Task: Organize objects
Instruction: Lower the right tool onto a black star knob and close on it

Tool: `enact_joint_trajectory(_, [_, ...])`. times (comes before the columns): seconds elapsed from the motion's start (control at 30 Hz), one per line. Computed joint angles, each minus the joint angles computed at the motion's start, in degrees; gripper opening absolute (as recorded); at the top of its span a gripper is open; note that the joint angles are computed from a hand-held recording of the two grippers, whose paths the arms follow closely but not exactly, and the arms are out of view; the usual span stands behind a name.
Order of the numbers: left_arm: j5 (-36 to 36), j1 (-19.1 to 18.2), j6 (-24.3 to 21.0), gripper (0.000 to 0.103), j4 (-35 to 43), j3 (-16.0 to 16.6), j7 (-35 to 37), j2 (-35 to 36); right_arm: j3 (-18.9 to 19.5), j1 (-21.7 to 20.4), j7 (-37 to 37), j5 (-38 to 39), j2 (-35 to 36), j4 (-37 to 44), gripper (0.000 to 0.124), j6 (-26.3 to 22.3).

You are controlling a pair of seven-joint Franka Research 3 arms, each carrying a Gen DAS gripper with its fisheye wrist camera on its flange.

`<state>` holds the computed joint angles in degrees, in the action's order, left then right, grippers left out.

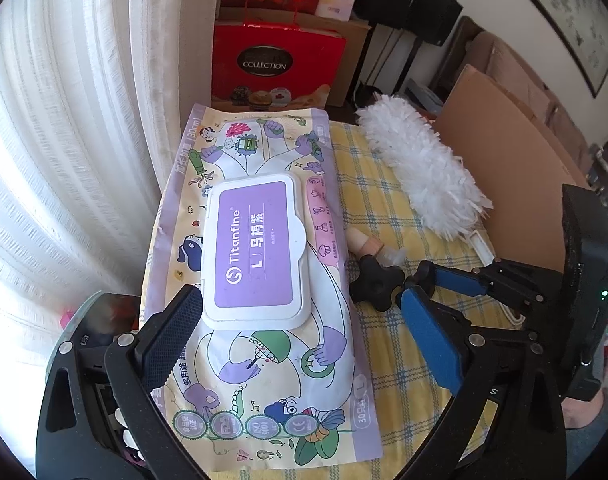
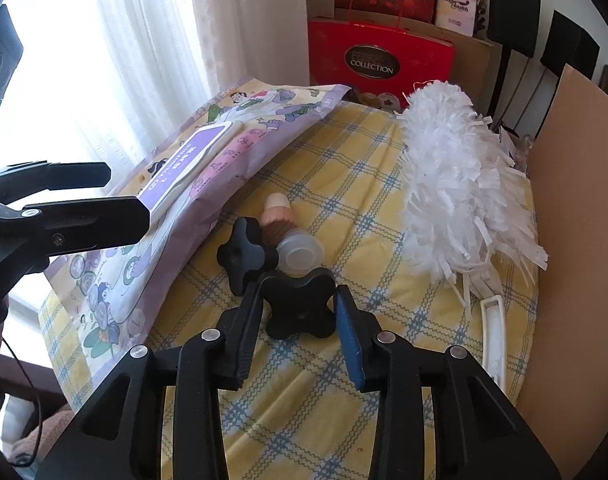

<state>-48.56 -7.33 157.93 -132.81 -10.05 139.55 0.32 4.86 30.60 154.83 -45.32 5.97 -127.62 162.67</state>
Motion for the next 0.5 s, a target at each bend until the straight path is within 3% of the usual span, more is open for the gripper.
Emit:
enact_joint_trajectory(0.33, [-4.0,-2.3,3.3,0.090,-1.8,-1.1,9.1,-1.0,1.3,-2.2,6.6,-0.4,-5.2,-3.6,0.035,-1.1])
enact_joint_trajectory(0.5, [-4.3,-3.9,4.0,0.076,-1.8,-1.5,11.5,-0.8,3.8,-4.6,8.3,0.1,-8.1,-4.8,0.035,-2.6])
